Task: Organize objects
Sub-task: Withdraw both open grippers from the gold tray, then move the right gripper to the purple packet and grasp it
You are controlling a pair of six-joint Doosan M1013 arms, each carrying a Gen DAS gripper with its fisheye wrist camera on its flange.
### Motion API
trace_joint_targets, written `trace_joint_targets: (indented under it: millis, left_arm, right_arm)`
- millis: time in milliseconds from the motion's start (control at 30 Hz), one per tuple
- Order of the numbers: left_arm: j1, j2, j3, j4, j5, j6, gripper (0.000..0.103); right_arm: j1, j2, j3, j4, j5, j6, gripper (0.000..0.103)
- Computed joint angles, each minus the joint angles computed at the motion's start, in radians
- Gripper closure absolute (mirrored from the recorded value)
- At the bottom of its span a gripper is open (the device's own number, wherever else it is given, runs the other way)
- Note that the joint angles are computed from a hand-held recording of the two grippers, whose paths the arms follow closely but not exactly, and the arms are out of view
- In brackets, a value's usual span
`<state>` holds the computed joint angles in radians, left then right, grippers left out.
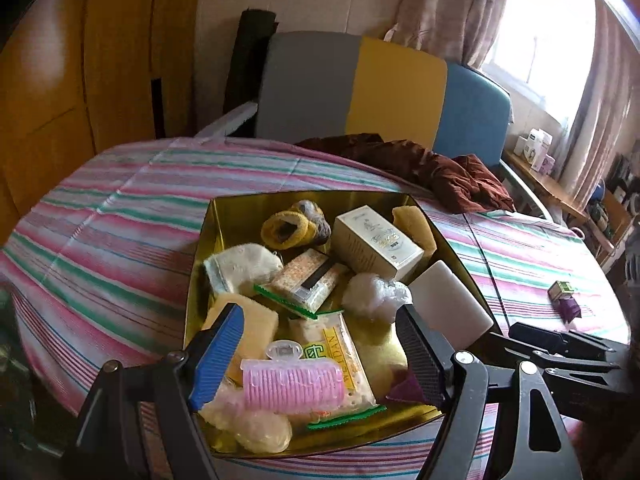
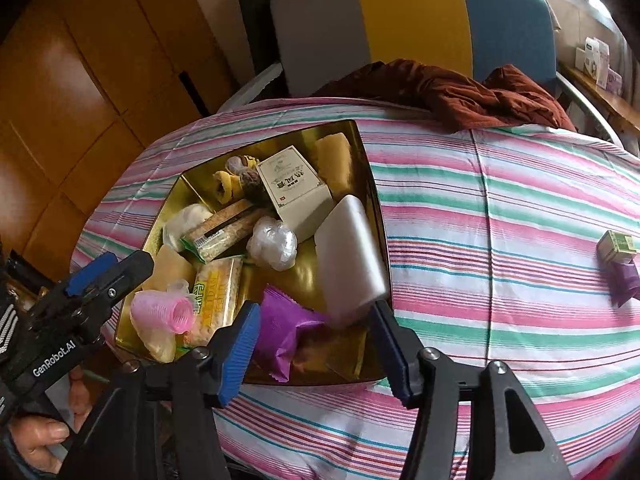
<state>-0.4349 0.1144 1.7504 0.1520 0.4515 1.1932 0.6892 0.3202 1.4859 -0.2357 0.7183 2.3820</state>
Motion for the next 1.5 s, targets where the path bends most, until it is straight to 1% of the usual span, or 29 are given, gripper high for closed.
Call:
trace_joint_targets:
  millis: [67,367,800,1033,1500]
  left_arm:
    - [-0.005,-0.004,0.003,0.025,-0.004,-0.013,0.024]
    - [-0.022,-0.008,0.007,0.03,0.0,0.009,0.024]
    - [-0.051,-0.011,0.011,0.043,0.001,0.045,0.024]
    - [-0.07,-0.013,0.009,0.059,0.0,0.068,0.024]
    - [-0.111,0.0,-0.013,-0.005,0.004,0.206,0.023]
  right_arm:
    - [0.003,0.0,-0.001,-0.009,0.003,0.005,0.045]
    - [0.01,-0.006,0.005,-0.056,0.006,0.038,0.045]
    - [-0.011,-0.039,0.054,-0.086,0.003,0.117,0.045]
    - [-0.034,-0.065,0.092,-0.103,0.012,0.177,0.045]
    - [-0.102,-0.14,0.165,-0.149,0.059,0.293,0.045]
